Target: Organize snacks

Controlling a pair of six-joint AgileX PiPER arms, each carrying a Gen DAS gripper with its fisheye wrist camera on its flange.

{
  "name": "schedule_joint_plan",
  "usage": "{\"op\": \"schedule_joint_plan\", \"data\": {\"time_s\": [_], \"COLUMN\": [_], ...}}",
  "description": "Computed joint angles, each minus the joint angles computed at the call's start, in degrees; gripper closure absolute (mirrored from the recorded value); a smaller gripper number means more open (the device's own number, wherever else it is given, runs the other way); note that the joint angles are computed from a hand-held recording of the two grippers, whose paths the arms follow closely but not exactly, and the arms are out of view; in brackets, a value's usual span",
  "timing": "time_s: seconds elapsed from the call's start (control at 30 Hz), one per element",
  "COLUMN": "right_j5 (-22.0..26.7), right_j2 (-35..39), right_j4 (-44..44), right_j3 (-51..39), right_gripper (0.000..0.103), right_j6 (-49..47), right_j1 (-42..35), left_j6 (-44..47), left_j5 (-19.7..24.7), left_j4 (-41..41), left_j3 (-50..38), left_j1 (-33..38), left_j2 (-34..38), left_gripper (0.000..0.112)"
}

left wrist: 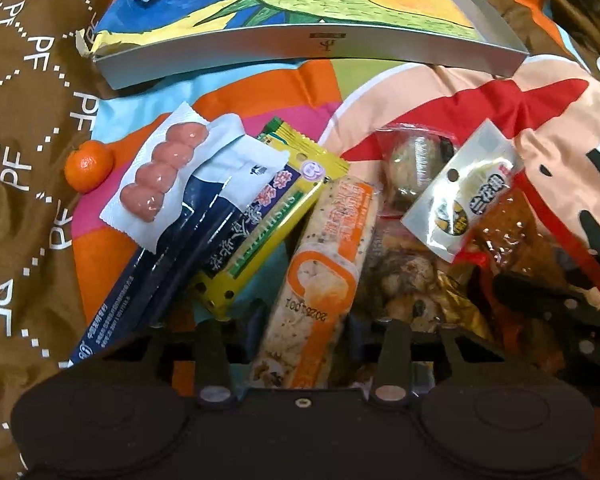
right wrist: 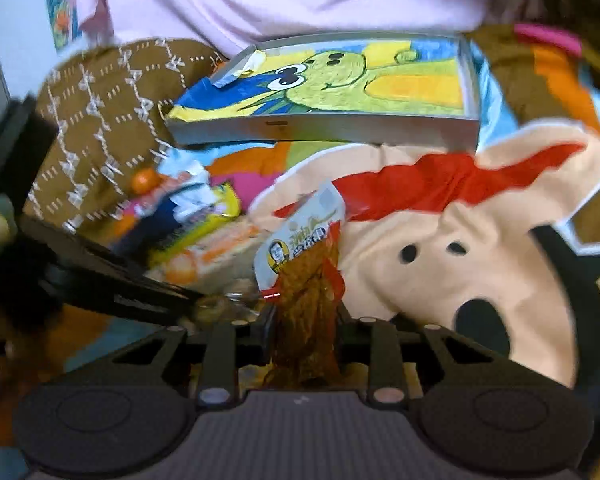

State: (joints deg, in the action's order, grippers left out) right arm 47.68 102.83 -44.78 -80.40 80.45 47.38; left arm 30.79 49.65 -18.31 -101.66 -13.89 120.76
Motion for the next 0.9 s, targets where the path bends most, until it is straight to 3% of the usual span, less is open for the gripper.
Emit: {"op": "schedule_joint_plan", "data": {"time_s": [0.1, 0.3, 0.6, 0.8, 0.83, 0.9], "right_j5": [-2.21, 0.46, 12.27, 13.34, 13.93, 14.95], "right_j2": [-0.37, 0.56, 5.33, 6.38, 6.53, 6.67], "right_j4": [1.02, -2.50, -12.77, -14.29, -14.87, -15.96], "right_j3": [0.77, 0.03, -4.88, -5.51, -5.58, -5.61], "right_gripper": [0.073, 0.073, 0.078, 0.080, 0.088, 0.088], "right_j6": [0.05, -0.76, -4.43, -6.05, -5.98, -5.97], "right_j1": [-0.78, 1.17, 6.69, 7.51, 7.81, 8.29], "left_j6": [-1.67, -1.20, 3.58, 2.47, 2.42, 2.93], "left_j5": [-1.27, -0.29, -2.82, -3.96, -4.25, -4.56], "left_j4": [0.34, 3.20, 2.29, 2.65, 2.38, 1.28], "left_j3": [-0.29, -1.04, 9.48, 13.24, 13.66, 14.78], "left_j1": [-0.55, -1.59, -1.18, -1.15, -1.04, -0.79], "left_j2": [0.66, 0.37, -8.97, -12.96, -13.38, -14.57], "left_gripper": [0.062, 0.071, 0.077, 0.078, 0.078, 0.078]}}
